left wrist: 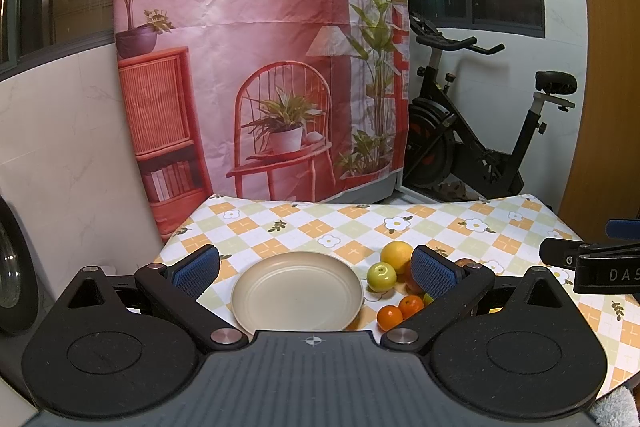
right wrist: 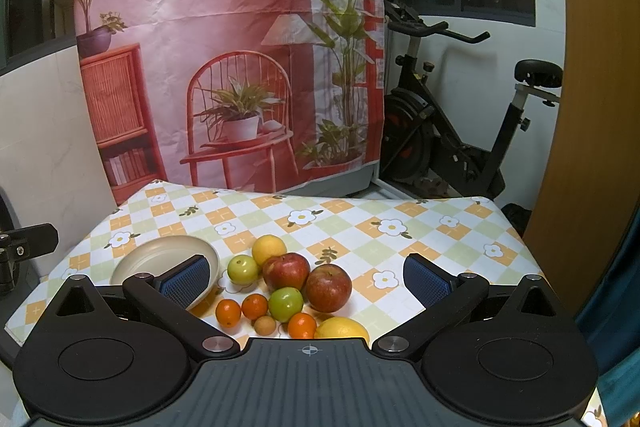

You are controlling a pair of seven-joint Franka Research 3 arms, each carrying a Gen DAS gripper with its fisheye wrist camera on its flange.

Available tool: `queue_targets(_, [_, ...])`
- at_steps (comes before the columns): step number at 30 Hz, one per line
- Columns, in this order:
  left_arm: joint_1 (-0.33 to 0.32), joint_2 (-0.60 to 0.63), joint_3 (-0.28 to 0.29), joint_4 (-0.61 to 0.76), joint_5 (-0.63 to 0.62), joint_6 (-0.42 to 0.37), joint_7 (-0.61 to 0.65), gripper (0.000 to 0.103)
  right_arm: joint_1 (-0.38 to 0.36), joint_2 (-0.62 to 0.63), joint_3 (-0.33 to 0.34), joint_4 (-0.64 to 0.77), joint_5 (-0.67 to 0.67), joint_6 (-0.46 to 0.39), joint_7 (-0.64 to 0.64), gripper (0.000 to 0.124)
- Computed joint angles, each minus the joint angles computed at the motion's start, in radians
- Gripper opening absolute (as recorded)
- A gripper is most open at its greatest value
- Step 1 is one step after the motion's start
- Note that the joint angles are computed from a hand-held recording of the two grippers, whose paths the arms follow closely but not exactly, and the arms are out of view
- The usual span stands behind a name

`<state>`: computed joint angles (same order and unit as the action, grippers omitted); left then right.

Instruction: Organize fruits

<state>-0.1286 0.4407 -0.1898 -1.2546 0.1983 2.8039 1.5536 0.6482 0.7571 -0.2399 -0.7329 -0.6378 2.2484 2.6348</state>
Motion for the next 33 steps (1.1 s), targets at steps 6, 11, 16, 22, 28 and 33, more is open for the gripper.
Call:
queue_targets(6, [-0.001,0.002,0.001,0.003,-0.001,-0.001,-0.001,0.103,0.001,0.001,-0.001,0.000,-0.002,0.000,0.002,0.103])
queue_targets(11, [0.000,0.001,0.000,0.002,-0.002,0.000,0.001,0.103,0.002,0.001,-0.002,0.000,-0.003,-0.001,0.002,0.103])
queue_targets(16, [-0.001,0.000,0.002,0.001,-0.001,0.000,-0.002,0.103,0.003,-0.001,-0.002,-0.004,-0.005,0.002,0.004,0.103])
queue_targets(22, [-0.002,-0.002,0.004,0.002,-0.001,-0.002,-0.009,0.103,0.004,-0.002,-0.002,-0.007,-0.008,0.003,0.006,0.103])
queue_targets(28, [0.000,-0.026,0.010,-0.035,0.009,0.027,-0.027,0.103,0.005,-0.004,-0.004,0.005,-0.010,0.008,0.006,0.103])
queue_targets(33, [0.004,-0.052,0.012,-0.074,0.016,0.053,-0.053,0.103,0.012,-0.055,-0.003,-0.066,-0.035,0.056,0.023,0.103])
